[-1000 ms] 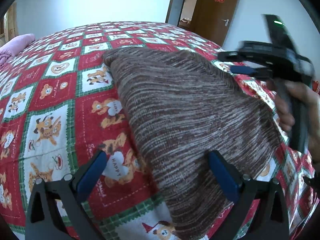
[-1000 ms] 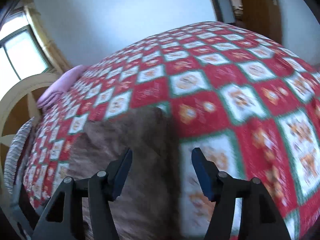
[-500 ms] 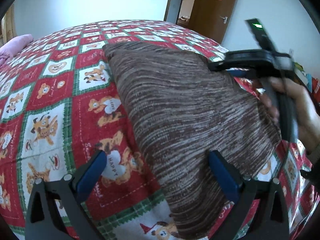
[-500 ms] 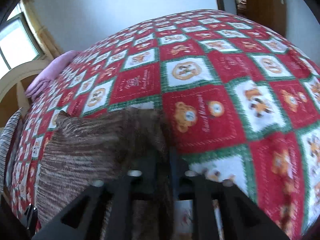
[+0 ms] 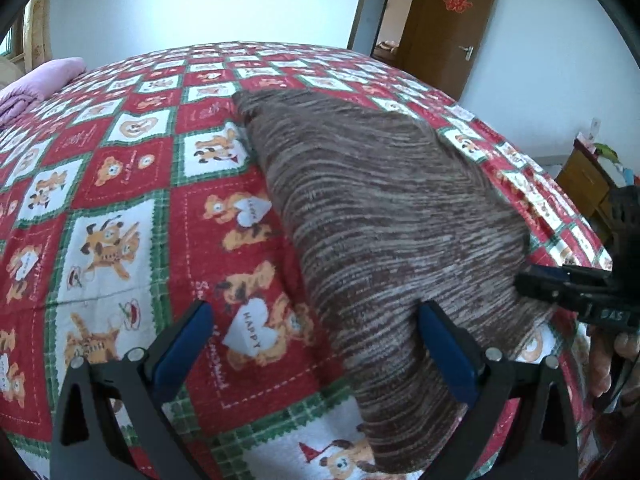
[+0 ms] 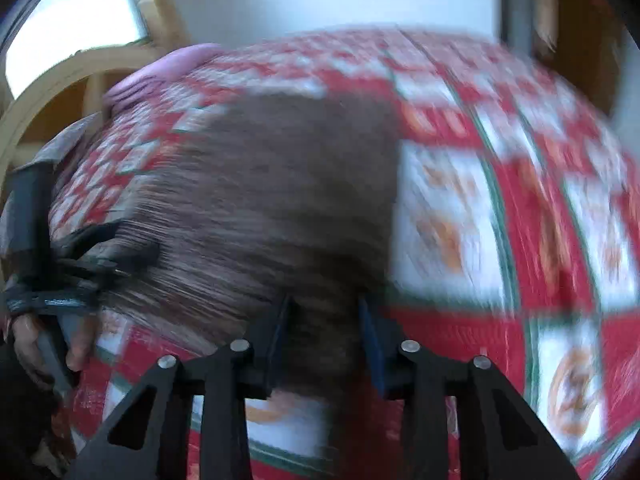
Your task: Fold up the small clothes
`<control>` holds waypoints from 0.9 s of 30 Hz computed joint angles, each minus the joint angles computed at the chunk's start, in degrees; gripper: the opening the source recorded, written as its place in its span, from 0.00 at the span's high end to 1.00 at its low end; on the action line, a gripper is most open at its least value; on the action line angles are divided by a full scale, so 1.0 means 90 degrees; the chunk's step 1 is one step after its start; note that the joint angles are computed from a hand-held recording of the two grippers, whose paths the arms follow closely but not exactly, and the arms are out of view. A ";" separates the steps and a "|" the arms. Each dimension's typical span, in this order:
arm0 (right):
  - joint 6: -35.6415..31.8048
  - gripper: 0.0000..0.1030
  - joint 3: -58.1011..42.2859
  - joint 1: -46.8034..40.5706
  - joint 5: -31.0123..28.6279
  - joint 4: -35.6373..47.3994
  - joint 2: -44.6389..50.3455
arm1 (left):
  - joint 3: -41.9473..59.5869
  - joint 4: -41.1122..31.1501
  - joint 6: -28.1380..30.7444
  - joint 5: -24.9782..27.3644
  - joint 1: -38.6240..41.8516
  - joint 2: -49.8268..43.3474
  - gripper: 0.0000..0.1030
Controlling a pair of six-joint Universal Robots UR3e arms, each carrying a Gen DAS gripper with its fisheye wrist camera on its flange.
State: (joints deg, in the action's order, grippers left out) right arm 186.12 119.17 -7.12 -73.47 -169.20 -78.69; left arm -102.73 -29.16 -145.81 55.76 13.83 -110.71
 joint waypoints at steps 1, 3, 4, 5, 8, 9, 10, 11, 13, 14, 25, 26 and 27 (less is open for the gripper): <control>-0.0127 0.65 0.0265 -0.0117 0.0197 -0.0300 -0.0070 | -0.0020 0.0048 -0.0013 0.0010 -0.0001 0.0012 0.00; -0.0151 0.63 0.0131 0.0139 -0.0181 -0.0043 -0.0180 | -0.0249 0.0442 -0.0217 -0.0129 0.0127 0.0134 0.00; -0.0212 0.63 0.0085 0.0257 -0.0350 0.0029 -0.0198 | -0.0340 0.0603 -0.0314 -0.0277 0.0222 0.0180 0.00; -0.0286 0.63 0.0072 0.0321 -0.0447 0.0081 -0.0207 | -0.0432 0.0732 -0.0423 -0.0531 0.0352 0.0237 0.00; -0.0191 0.63 0.0299 0.0048 0.0003 -0.0133 -0.0193 | -0.0076 0.0862 -0.1075 -0.0545 0.0294 0.0033 0.00; -0.0185 0.63 0.0340 -0.0059 0.0132 -0.0150 -0.0214 | 0.0309 0.0634 -0.1163 -0.0251 0.0070 -0.0153 0.00; -0.0189 0.63 0.0283 -0.0022 0.0036 -0.0044 -0.0264 | 0.0533 0.0573 -0.1184 0.0075 -0.0113 -0.0291 0.00; -0.0142 0.63 0.0174 0.0062 -0.0142 0.0078 -0.0312 | 0.0815 0.0559 -0.1229 0.0709 -0.0400 -0.0493 0.00; 0.0073 0.61 0.0133 0.0260 -0.0580 -0.0007 -0.0530 | 0.1114 0.0363 -0.1262 0.1067 -0.0588 -0.0785 0.00; 0.0131 0.61 0.0186 0.0256 -0.0631 -0.0180 -0.0629 | 0.1179 0.0163 -0.1291 0.0904 -0.0490 -0.0821 0.00; 0.0747 0.54 -0.1176 -0.0868 0.0761 -0.0043 0.0639 | 0.0237 0.0277 -0.0811 0.0156 -0.0134 -0.0252 0.00; 0.0815 0.54 -0.1289 -0.0937 0.0933 -0.0050 0.0826 | 0.0267 0.0279 -0.0765 0.0322 -0.0236 -0.0255 0.00; 0.0907 0.54 -0.1410 -0.1023 0.1111 -0.0019 0.1032 | 0.0287 0.0306 -0.0742 0.0453 -0.0319 -0.0269 0.00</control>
State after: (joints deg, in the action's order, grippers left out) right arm 194.28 106.48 -16.32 -63.47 -169.38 -69.40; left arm -100.15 -26.41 -152.49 59.83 10.95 -113.13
